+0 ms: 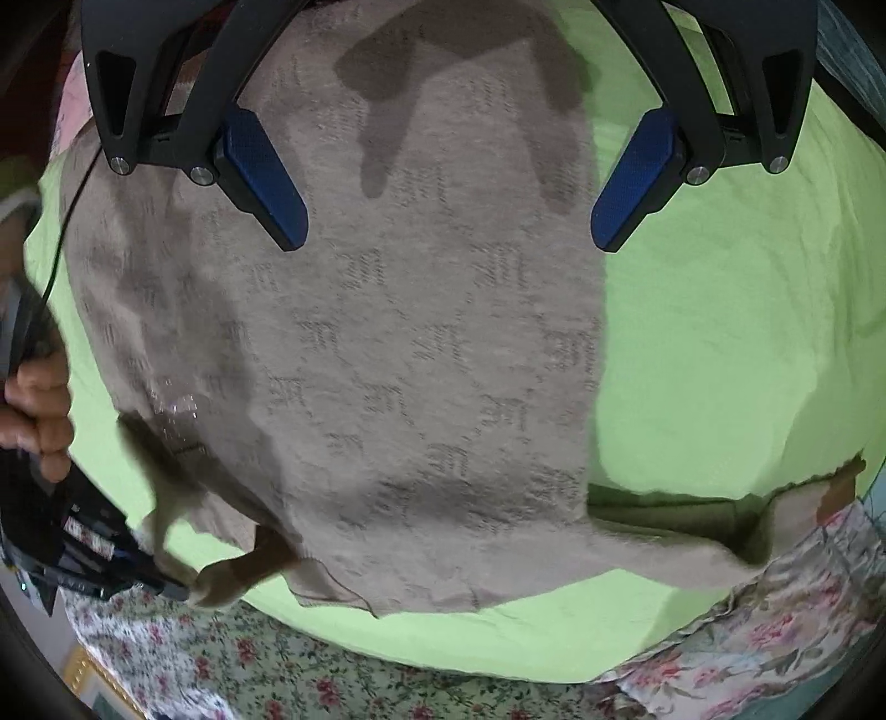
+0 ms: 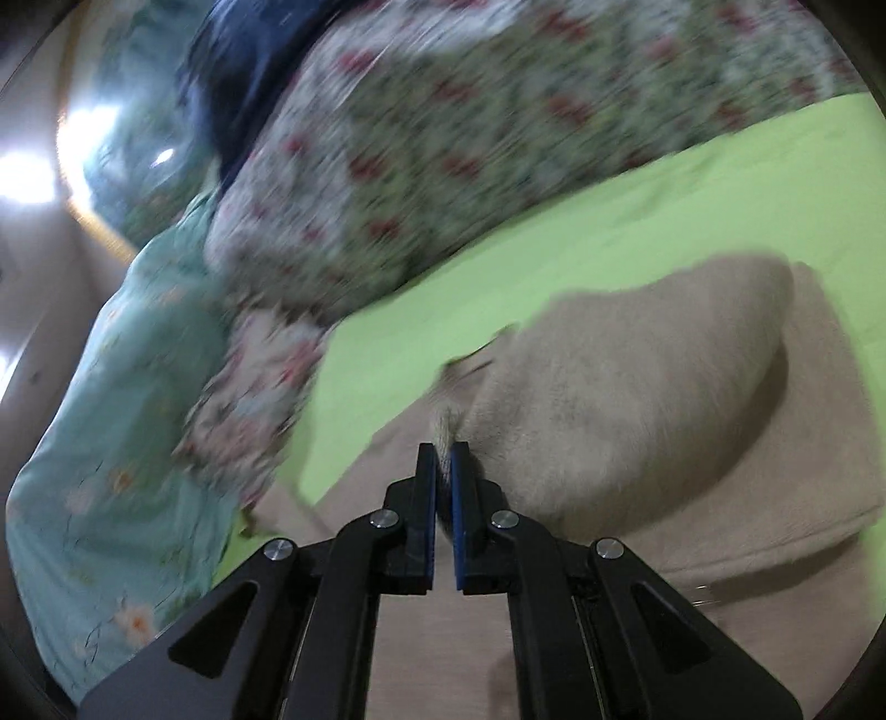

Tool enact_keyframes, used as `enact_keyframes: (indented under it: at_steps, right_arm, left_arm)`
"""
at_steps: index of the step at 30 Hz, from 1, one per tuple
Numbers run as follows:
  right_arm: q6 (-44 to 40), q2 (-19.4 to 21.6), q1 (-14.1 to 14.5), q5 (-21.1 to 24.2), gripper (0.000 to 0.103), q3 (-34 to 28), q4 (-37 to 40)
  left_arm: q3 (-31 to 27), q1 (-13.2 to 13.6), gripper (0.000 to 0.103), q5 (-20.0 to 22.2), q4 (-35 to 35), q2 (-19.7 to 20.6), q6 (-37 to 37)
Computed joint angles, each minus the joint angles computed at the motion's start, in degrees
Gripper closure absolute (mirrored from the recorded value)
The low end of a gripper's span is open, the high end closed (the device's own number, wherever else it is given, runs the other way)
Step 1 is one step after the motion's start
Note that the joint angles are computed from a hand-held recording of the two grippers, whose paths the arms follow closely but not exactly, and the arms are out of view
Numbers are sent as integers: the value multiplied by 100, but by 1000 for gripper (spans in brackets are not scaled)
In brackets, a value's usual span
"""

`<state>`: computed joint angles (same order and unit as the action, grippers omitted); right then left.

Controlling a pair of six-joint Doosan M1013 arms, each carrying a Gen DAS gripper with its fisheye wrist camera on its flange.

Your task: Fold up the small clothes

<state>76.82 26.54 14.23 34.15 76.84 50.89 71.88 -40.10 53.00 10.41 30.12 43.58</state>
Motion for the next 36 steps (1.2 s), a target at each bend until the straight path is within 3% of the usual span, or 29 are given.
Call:
enact_keyframes:
  at_steps: [5,8,10,14,17,21,24,25,28,30,31,32,34,36]
  right_arm:
    - [-1373,-129,62,-340,98,451,1593]
    - [-1913,-186,-54,-278,97,693,2393]
    - [-1730,-137,-108,143,97,657,2027]
    - [-996,-1,-52,1115,97,422,502]
    - [-276,38,26,1390,93,331,-514]
    - [-414,-137,-117,1152,92,639,-67]
    - [-649,-295,-221,924,78,850,339]
    - [-684,-359,-242,808,72,916,385]
    - [-499,-502,-303,529,69,1033,187]
    - [-372,-562,-369,451,68,1082,139]
    - [-255,-615,-393,376,67,1129,61]
    - [-148,-675,-421,282,67,1195,-14]
    - [51,-735,-447,144,63,1245,-173]
    - [108,-774,-474,33,63,1289,-203]
  left_arm:
    - [200,134,1,-434,-308,-123,49]
    - [110,198,1,-647,-668,-42,310]
    - [-14,249,1,-860,-1022,58,617]
    - [-355,327,1,-984,-1546,289,1115]
    - [-679,435,1,-1060,-2115,512,1594]
    - [-1482,599,1,-800,-3079,1039,2315]
    - [-2512,696,1,-302,-3735,1692,2796]
    - [-3019,713,1,-8,-3855,2000,2874]
    - [-4121,710,3,569,-3740,2645,2602]
    - [-4396,691,10,425,-3626,2816,2533]
    - [-4423,678,31,289,-3585,2832,2560]
    - [-4410,679,66,205,-3667,2829,2709]
    - [-4295,674,96,148,-3764,2751,2851]
    - [-3512,618,95,-523,-3528,2273,2906]
